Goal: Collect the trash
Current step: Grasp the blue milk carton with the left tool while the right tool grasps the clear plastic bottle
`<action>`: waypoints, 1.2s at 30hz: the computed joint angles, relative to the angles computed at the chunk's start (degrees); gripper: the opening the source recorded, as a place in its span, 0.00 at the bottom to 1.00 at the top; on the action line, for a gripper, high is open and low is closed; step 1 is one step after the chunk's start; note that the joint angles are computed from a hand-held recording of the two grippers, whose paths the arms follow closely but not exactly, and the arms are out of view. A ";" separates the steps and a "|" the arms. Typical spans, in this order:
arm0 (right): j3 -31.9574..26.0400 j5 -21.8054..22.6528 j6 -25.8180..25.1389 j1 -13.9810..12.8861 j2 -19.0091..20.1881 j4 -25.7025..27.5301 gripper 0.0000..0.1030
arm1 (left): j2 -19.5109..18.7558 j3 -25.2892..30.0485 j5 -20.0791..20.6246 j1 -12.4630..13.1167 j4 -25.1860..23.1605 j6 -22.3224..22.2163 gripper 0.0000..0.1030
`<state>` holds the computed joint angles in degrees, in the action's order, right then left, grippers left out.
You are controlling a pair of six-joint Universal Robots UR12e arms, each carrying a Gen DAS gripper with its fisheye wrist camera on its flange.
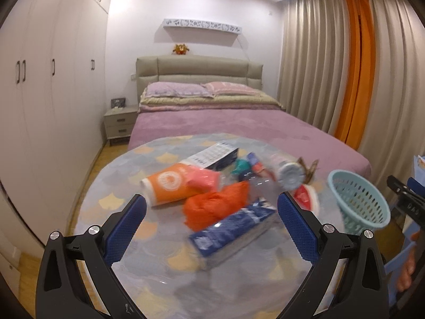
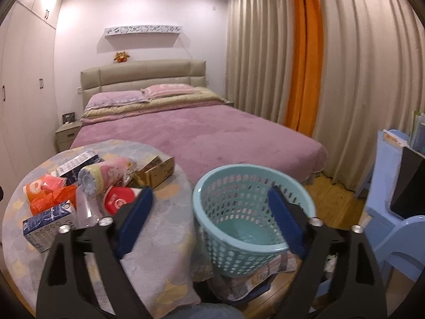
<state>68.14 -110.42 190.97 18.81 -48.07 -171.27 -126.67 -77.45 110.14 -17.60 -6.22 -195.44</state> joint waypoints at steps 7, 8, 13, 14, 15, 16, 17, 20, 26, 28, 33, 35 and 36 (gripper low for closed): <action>-2.68 5.47 -0.59 0.07 1.42 4.75 0.51 | -0.20 0.64 -10.07 3.70 -4.72 -0.69 0.89; -2.95 6.29 -0.70 0.09 1.59 5.10 0.51 | -0.27 0.80 -11.45 3.95 -5.65 -0.73 0.88; -4.69 13.24 -2.05 -0.21 2.42 7.66 0.51 | -0.84 1.00 -17.22 4.58 -7.99 0.60 0.86; -5.04 14.94 -2.59 -0.31 2.59 8.15 0.51 | -1.10 1.30 -17.90 4.60 -8.77 1.26 0.86; -5.67 17.30 -3.33 -0.43 2.91 8.99 0.51 | -1.33 1.60 -18.49 4.63 -9.49 1.75 0.86; -6.39 18.85 -3.97 -0.45 3.26 9.87 0.51 | -1.62 1.98 -19.30 4.69 -10.26 2.20 0.86; -7.05 20.49 -4.64 -0.49 3.62 10.66 0.51 | -1.87 2.27 -20.58 4.83 -10.76 2.58 0.86; -9.12 24.57 -6.36 -0.49 4.68 13.72 0.51 | -2.18 2.69 -23.29 5.10 -12.43 3.08 0.82; -13.40 29.64 -6.40 -0.86 7.11 19.54 0.51 | -1.79 2.64 -26.63 4.80 -15.16 7.47 0.77; -14.13 30.32 -6.18 -0.98 7.51 20.19 0.51 | -2.00 3.20 -26.71 4.65 -15.89 8.70 0.76; -16.60 32.17 -7.07 -1.18 8.67 22.99 0.51 | -3.98 6.98 -27.21 4.43 -20.88 11.97 0.76; -17.20 32.66 -7.36 -1.22 9.04 23.55 0.51 | -4.71 8.20 -27.40 4.38 -22.45 12.57 0.72; -17.48 32.88 -7.55 -1.23 9.20 23.86 0.51 | -5.00 8.64 -27.60 4.34 -23.09 12.63 0.69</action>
